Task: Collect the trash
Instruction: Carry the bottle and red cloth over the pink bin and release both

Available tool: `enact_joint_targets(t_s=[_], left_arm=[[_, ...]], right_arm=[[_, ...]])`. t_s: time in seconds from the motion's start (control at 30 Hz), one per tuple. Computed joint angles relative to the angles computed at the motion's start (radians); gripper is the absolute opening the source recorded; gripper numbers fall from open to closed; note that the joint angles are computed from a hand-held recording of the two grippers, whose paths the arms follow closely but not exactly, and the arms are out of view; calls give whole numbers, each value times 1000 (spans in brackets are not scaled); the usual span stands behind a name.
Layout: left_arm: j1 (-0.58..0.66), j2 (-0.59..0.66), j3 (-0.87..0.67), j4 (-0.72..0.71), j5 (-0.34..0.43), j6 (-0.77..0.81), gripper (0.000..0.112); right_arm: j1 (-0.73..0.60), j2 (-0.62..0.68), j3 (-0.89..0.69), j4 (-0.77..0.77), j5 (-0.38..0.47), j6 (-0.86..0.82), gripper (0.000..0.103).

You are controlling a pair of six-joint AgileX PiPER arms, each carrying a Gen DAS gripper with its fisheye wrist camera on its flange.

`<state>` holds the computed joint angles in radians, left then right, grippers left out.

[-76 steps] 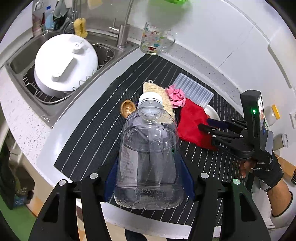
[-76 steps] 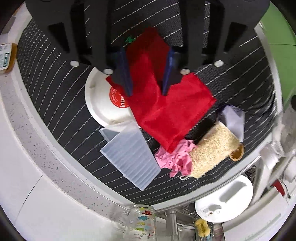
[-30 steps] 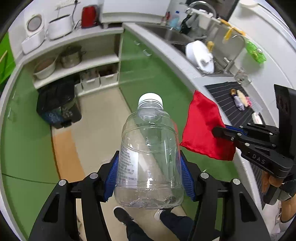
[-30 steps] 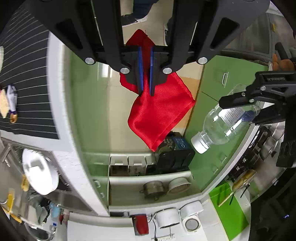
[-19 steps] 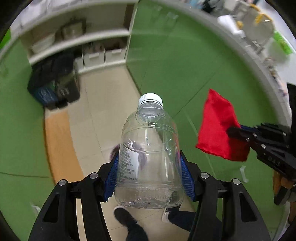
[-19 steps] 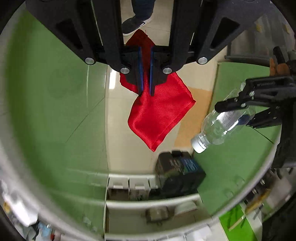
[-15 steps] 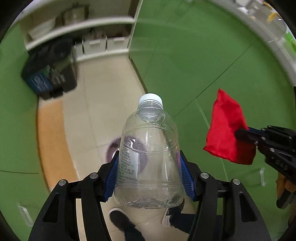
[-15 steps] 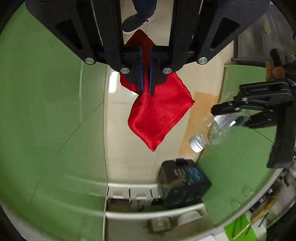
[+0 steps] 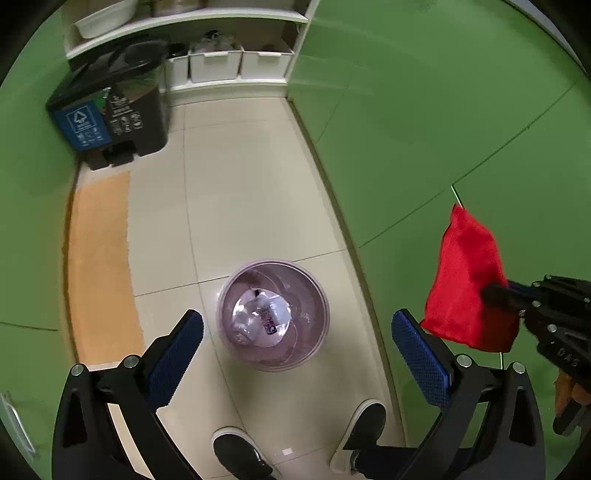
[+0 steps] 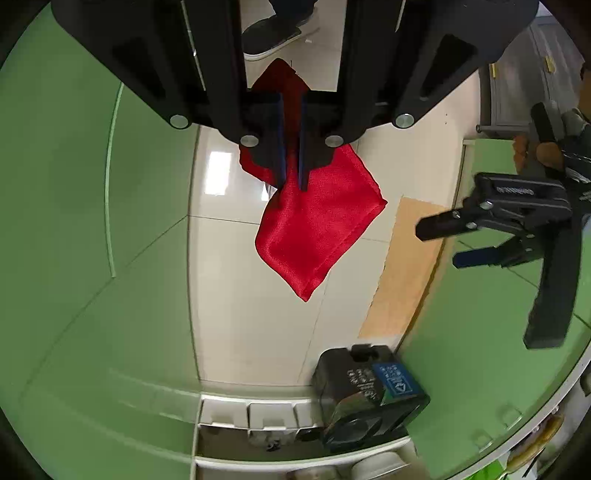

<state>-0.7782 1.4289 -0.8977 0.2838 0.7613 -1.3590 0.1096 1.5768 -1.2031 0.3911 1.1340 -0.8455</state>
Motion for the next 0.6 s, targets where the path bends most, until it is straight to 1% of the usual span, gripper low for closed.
enact_joint_targets(t_s=[0.03, 0.1, 0.2, 0.33, 0.37, 0.4, 0.43, 0.47, 0.5, 0.53, 0.6], left_arm=[[0, -16, 11, 2, 7, -6, 98], [-9, -67, 26, 9, 49, -30, 98], [0, -125, 43, 13, 94, -36, 98], [3, -206, 79, 33, 151, -60, 98], [4, -225, 90, 39, 162, -66, 98], [12, -238, 99, 41, 165, -61, 98], [13, -253, 108, 48, 175, -66, 98], [12, -265, 117, 55, 183, -73, 98], [15, -272, 124, 58, 184, -76, 98], [10, -277, 131, 64, 191, -85, 98], [2, -279, 142, 70, 198, -99, 98]], right_arm=[[19, 1, 1, -4, 0, 12, 6], [40, -1, 1, -5, 8, 22, 6], [106, 15, -2, -8, -1, 54, 6], [193, 45, 6, 2, -39, 82, 6], [212, 54, 6, 5, -48, 85, 9], [231, 65, 7, 2, -67, 94, 16], [247, 81, 6, 5, -85, 103, 28], [254, 83, 13, 11, -100, 105, 75], [255, 80, 27, 29, -128, 96, 99], [257, 76, 38, 32, -146, 91, 100], [271, 83, 46, -9, -171, 126, 100]])
